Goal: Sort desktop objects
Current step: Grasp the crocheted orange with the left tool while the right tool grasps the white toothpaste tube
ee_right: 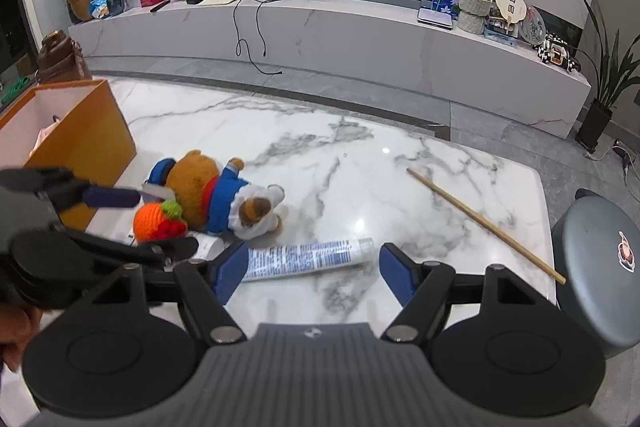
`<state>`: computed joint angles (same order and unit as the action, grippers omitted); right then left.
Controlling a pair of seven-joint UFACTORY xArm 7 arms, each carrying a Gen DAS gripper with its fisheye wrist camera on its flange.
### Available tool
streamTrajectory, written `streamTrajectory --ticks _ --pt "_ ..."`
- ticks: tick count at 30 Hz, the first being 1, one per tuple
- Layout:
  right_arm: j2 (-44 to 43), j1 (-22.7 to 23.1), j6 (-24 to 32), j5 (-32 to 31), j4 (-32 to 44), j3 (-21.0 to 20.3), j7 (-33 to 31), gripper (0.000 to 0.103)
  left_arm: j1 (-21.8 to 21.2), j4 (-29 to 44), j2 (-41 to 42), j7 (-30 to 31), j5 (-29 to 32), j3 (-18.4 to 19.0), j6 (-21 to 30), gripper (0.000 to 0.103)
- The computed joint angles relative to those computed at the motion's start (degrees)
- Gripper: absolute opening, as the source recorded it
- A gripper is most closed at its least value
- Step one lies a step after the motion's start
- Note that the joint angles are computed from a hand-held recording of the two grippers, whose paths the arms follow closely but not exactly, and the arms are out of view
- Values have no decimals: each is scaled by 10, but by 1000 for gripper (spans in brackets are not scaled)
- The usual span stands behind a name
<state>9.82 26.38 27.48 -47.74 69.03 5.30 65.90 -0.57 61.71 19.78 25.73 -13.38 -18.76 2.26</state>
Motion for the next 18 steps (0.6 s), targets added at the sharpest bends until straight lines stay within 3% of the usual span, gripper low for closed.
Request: streamTrajectory --ticks 3,6,7,12,18 --pt "9 -3 -4 10 5 -2 -10 74 -16 -1 11 -31 5 22 -25 84" --pt "16 -5 -6 21 5 -5 -21 74 36 -1 23 -25 0 -28 -29 64" --pt "18 -4 -6 24 5 -6 -23 74 62 -5 26 -16 -4 -54 -39 63" --pt "36 -6 -8 48 5 -15 -31 74 125 -18 29 -13 2 -116 -49 62" --pt "62 -1 -11 80 20 -29 1 74 225 -46 29 -13 25 -215 -74 62"
